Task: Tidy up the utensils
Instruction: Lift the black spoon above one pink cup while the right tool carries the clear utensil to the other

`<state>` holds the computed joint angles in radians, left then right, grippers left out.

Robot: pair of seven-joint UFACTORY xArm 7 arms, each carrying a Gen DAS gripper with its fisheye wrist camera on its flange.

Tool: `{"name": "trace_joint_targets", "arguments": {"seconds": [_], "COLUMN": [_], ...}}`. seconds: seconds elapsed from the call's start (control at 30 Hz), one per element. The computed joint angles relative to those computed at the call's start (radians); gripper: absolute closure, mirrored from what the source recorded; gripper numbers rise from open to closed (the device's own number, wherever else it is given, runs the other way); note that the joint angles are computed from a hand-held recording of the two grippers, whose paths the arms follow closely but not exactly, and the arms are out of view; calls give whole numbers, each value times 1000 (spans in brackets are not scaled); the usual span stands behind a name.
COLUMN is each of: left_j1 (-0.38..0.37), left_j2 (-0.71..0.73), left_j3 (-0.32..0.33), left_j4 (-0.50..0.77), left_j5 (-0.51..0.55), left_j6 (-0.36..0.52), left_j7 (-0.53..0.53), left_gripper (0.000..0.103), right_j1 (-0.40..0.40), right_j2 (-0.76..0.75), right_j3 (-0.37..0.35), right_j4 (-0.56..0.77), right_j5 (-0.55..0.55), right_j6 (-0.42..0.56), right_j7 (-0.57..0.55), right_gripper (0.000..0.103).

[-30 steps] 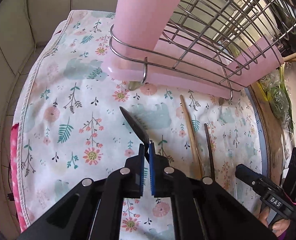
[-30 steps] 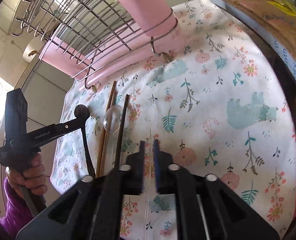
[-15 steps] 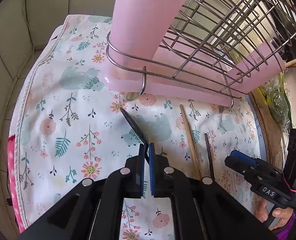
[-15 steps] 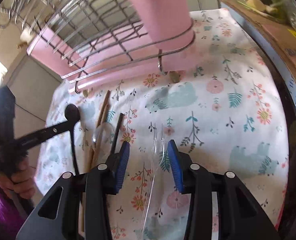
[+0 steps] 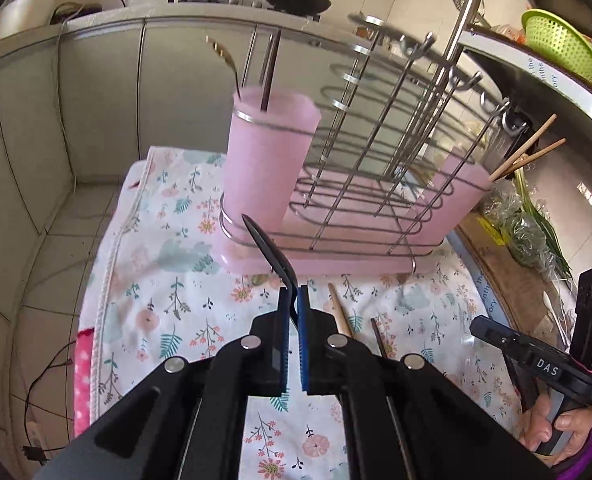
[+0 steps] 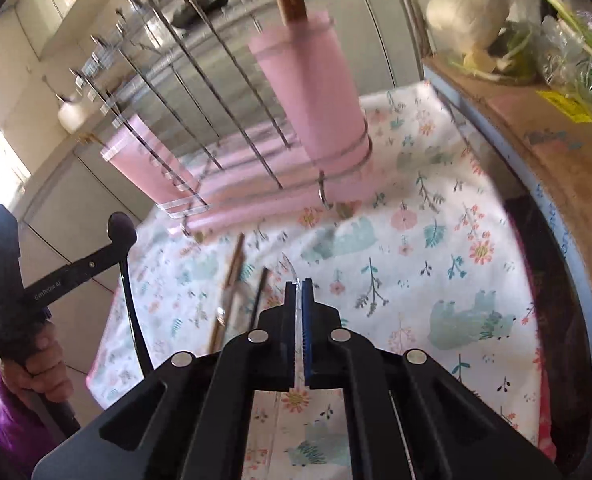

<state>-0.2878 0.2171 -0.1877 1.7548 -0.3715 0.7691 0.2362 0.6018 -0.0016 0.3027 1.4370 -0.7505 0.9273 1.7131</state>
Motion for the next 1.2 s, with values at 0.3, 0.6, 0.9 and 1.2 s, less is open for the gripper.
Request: {"name": "trace_joint_targets", "arguments": {"seconds": [0.3,0.6,0.9,1.2], "left_j1": [-10,-19,-40,-141], "left_j2": [-86,-25,129,306], "left_j3": [-2,2,11,144], "left_j4": [-17,141,387,661], "left_j5": [-6,44,129,395], "left_j6": [-180,-218,-205,-304], "left_j7": [68,46,-47,-253], "left_gripper": [100,100,100,100], "right_j1": [147,288,310,290], "right_j2": [120,285,416,396], "right_j3": [20,-118,-282,-352], "right_j4": [345,708,948,849], "right_j5": [-422,-660,-698,-509], "right_j6": [335,440,392,366], "right_j7": [-150,-451,-627,-620], "right_gripper": [100,100,100,100]}}
